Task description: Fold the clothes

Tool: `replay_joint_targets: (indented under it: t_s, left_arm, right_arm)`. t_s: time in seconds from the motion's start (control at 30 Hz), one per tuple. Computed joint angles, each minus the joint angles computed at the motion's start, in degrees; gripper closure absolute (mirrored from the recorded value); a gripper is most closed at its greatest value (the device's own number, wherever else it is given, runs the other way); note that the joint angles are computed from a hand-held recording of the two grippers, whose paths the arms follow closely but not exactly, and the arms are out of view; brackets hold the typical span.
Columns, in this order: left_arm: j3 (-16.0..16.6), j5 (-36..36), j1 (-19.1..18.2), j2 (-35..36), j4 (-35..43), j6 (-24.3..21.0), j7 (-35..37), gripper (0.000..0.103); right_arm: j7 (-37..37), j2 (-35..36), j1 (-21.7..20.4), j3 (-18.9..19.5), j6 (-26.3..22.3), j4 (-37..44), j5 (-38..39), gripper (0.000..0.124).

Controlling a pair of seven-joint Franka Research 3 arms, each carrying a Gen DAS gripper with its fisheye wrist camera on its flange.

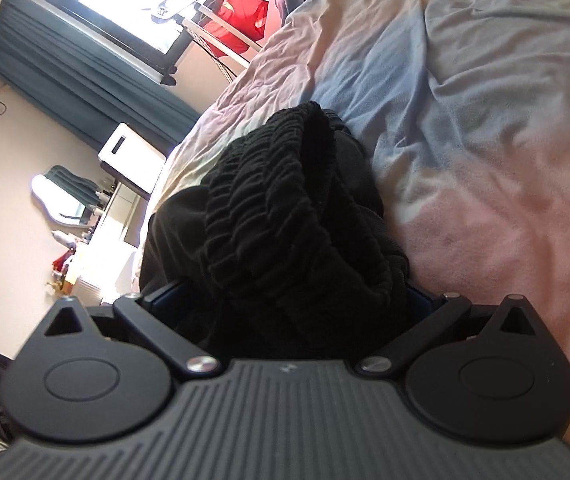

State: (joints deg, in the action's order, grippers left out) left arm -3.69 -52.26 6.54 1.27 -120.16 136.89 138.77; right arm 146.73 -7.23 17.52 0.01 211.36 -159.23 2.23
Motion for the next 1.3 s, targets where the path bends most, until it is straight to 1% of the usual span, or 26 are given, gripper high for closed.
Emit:
replay_joint_targets:
  t_s: [0.07, 0.13, 0.17, 0.23, 0.27, 0.33, 0.37, 0.4, 0.43, 0.5, 0.53, 0.57, 0.6, 0.63, 0.7, 0.8, 0.9, 1.0, 1.13, 1.23, 1.3]
  left_arm:
    - [0.1, -0.1, 0.2, 0.5, 0.5, -1.1, -0.6, 0.003]
    - [0.4, -0.9, 0.9, 2.2, 2.5, -5.1, -1.7, 0.003]
    - [0.5, -0.9, 1.6, 3.8, 4.3, -8.4, -3.4, 0.003]
    - [0.4, -1.1, 3.3, 8.0, 8.6, -15.8, -8.1, 0.003]
    - [0.0, -1.5, 4.0, 8.8, 9.2, -16.8, -9.2, 0.003]
    - [-0.9, -2.3, 5.0, 9.4, 9.2, -17.3, -10.0, 0.001]
    - [-1.2, -2.8, 5.3, 9.3, 8.8, -17.1, -9.6, 0.002]
    - [-1.5, -3.0, 5.5, 8.9, 8.3, -16.5, -9.0, 0.004]
    - [-1.8, -3.9, 5.7, 8.4, 7.7, -16.0, -7.5, 0.01]
    - [-1.9, -5.5, 5.8, 7.4, 6.4, -14.9, -5.4, 0.018]
    - [-1.9, -5.9, 5.7, 7.0, 5.9, -14.4, -4.9, 0.023]
    - [-1.8, -6.2, 5.5, 6.4, 5.2, -13.6, -4.1, 0.026]
    - [-1.8, -6.5, 5.3, 5.7, 4.5, -12.8, -3.2, 0.031]
    - [-1.6, -7.1, 5.2, 5.1, 3.9, -12.5, -2.3, 0.036]
    - [-1.2, -8.5, 5.0, 3.5, 2.7, -12.5, -0.9, 0.04]
    - [-0.4, -10.6, 4.3, 0.6, 0.7, -12.6, -0.2, 0.044]
    - [0.6, -10.3, 3.1, -2.6, -0.7, -15.2, -3.4, 0.048]
    - [1.0, -9.8, 1.1, -5.3, -0.7, -17.2, -6.8, 0.049]
    - [0.0, -10.2, -3.2, -7.1, 1.7, -17.0, -10.3, 0.051]
    - [-2.7, -11.7, -7.8, -5.0, 6.3, -14.7, -13.1, 0.051]
    - [-5.1, -12.7, -11.0, -1.7, 10.7, -12.2, -15.0, 0.051]
  right_arm:
    - [-3.1, 0.6, -0.2, 1.5, -1.6, 0.8, 3.0, 0.021]
    - [-6.8, 1.3, -0.1, 2.9, -3.2, 1.6, 6.5, 0.021]
    - [-8.8, 1.6, -0.1, 3.7, -3.9, 2.1, 8.6, 0.021]
    - [-15.8, 1.4, 0.0, 6.3, -5.4, 2.8, 15.6, 0.021]
    - [-16.1, 1.2, 0.4, 6.0, -5.5, 2.8, 16.2, 0.021]
    - [-18.0, 0.7, 0.9, 6.3, -5.9, 2.8, 18.8, 0.022]
    - [-20.2, 0.4, 0.9, 7.2, -6.2, 2.9, 21.4, 0.028]
    - [-22.6, -0.2, 0.9, 8.3, -6.1, 2.9, 24.3, 0.039]
    - [-24.9, -0.7, 1.0, 9.3, -6.0, 3.0, 27.1, 0.043]
    - [-31.7, -1.4, 0.7, 12.3, -5.5, 3.6, 34.8, 0.054]
    - [-35.0, -1.5, 0.8, 13.6, -4.8, 4.0, 38.6, 0.057]
    - [-37.2, -1.6, 1.1, 14.3, -4.1, 4.5, 41.3, 0.06]
    - [-38.5, -1.7, 1.6, 14.3, -3.7, 4.8, 42.7, 0.063]
    - [-38.6, -2.2, 2.4, 13.7, -3.4, 4.7, 43.0, 0.065]
    - [-38.8, -3.6, 3.6, 12.6, -3.3, 4.5, 43.4, 0.069]
    - [-39.3, -6.7, 4.3, 12.0, -3.9, 4.3, 44.2, 0.072]
    - [-38.1, -11.7, 4.2, 10.9, -6.1, 2.6, 44.3, 0.073]
    - [-36.6, -18.3, 2.7, 9.7, -9.8, 0.0, 43.7, 0.074]
    - [-35.8, -28.2, -1.9, 7.7, -15.5, -3.5, 42.0, 0.074]
    - [-37.1, -34.6, -8.4, 6.2, -20.2, -4.6, 39.3, 0.074]
    - [-38.9, -36.8, -13.9, 3.9, -22.9, -4.0, 36.3, 0.074]
